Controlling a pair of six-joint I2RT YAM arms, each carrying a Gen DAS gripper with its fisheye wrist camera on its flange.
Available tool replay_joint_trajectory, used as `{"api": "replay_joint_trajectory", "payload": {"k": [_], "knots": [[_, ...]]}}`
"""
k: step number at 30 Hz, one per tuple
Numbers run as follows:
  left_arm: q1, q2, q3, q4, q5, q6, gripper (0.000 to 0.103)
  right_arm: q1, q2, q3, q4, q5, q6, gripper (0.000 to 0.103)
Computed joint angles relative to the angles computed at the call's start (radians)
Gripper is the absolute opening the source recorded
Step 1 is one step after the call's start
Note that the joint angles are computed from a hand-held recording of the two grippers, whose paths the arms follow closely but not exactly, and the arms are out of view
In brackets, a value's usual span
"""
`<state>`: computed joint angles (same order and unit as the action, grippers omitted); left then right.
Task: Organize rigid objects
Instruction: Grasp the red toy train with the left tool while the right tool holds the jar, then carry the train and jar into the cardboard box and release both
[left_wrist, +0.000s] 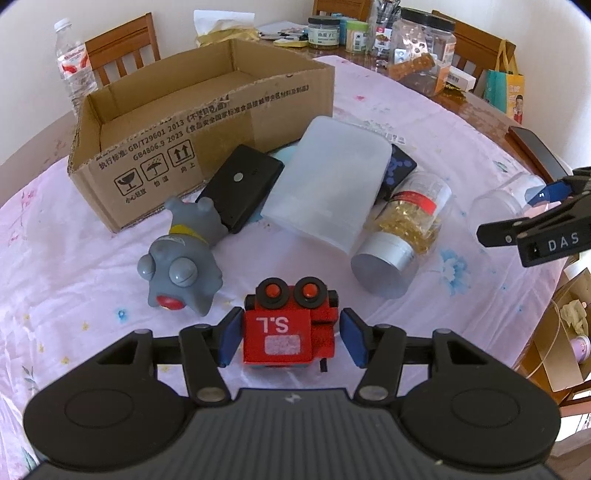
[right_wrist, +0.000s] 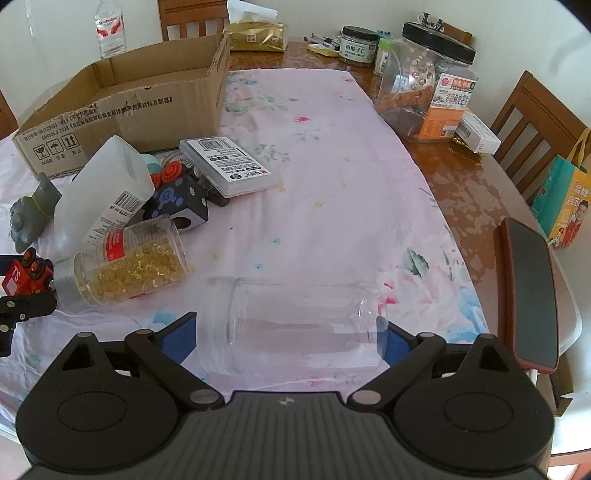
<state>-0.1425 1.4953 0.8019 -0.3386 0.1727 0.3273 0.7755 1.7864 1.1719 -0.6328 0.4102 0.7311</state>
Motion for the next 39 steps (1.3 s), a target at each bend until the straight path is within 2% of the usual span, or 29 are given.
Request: {"api": "replay_joint_trajectory", "payload": {"k": [3,13,18,23,27,34,39], "knots": [[-0.006,0.005,0.006,-0.004,-0.009,-0.001,0.054,-0.003,0.004,0.011,-0.014,0.0,0.0,0.094],[-0.001,0.002,0.04,-0.056,-0.006,0.023,0.051,-0.02,-0.001,0.035,-0.036,-0.033,-0.061,0.094],[0.033,-0.008,0.117,-0.164,0.047,0.066,0.051,-0.05,-0.036,0.049,-0.027,-0.091,-0.153,0.094],[0.076,0.01,0.241,-0.281,0.112,0.131,0.051,-0.086,-0.042,0.125,-0.04,-0.131,-0.251,0.094],[0.11,0.056,0.365,-0.355,0.152,0.178,0.051,-0.112,-0.021,0.223,-0.043,-0.165,-0.315,0.094],[0.146,0.186,0.584,-0.355,0.19,0.218,0.051,-0.131,0.11,0.481,-0.071,-0.185,-0.422,0.094],[0.161,0.346,0.791,-0.356,0.191,0.23,0.051,-0.136,0.25,0.712,-0.113,-0.201,-0.462,0.094]]}}
